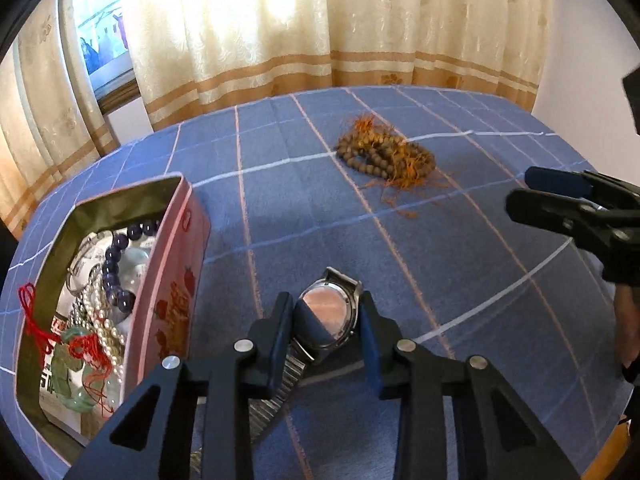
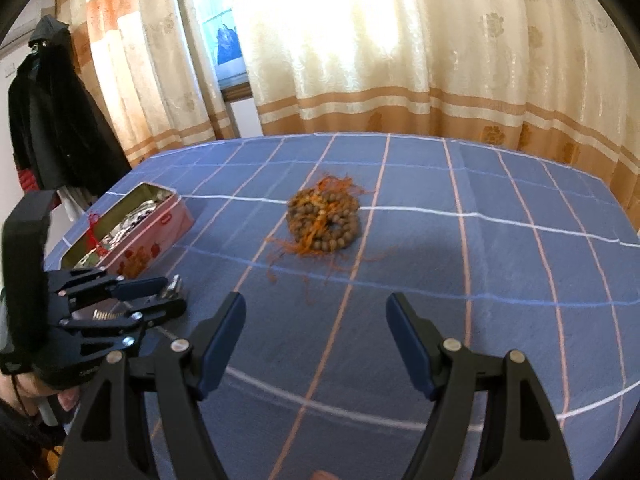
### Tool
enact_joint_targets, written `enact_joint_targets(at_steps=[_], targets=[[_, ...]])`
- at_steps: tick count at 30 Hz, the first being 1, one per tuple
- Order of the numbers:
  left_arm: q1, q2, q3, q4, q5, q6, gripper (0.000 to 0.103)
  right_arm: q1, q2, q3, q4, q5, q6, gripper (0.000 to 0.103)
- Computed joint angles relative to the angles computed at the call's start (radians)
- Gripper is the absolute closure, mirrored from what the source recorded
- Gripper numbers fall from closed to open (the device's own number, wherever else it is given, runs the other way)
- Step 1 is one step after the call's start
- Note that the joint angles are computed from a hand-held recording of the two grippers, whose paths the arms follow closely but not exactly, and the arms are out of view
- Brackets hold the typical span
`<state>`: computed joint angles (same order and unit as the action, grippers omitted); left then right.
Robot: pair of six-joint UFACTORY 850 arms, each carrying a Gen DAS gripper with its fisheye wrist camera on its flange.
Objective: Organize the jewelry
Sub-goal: 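Grasp the silver wristwatch with the left tool while the right tool grasps the wooden bead mala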
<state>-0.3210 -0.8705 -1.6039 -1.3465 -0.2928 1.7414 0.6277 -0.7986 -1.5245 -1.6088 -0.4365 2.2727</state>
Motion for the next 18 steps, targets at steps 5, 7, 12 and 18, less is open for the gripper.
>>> enact_joint_targets(at_steps=[5, 7, 12, 18], targets=[[-0.011, -0.004, -0.029, -0.015, 0.008, 0.009, 0.07, -0.034, -0.043, -0.103, 0.277, 0.007, -0.309, 0.027], [-0.014, -0.018, -0.063, 0.019, 0.006, -0.038, 0.07, -0.047, -0.064, -0.148, 0.386, 0.015, -0.424, 0.027], [-0.018, -0.041, -0.11, 0.05, 0.005, -0.094, 0.07, -0.081, -0.147, -0.295, 0.608, 0.015, -0.662, 0.027], [-0.025, -0.068, -0.157, 0.067, 0.035, -0.126, 0.07, -0.097, -0.275, -0.482, 0.816, -0.028, -0.9, 0.029]])
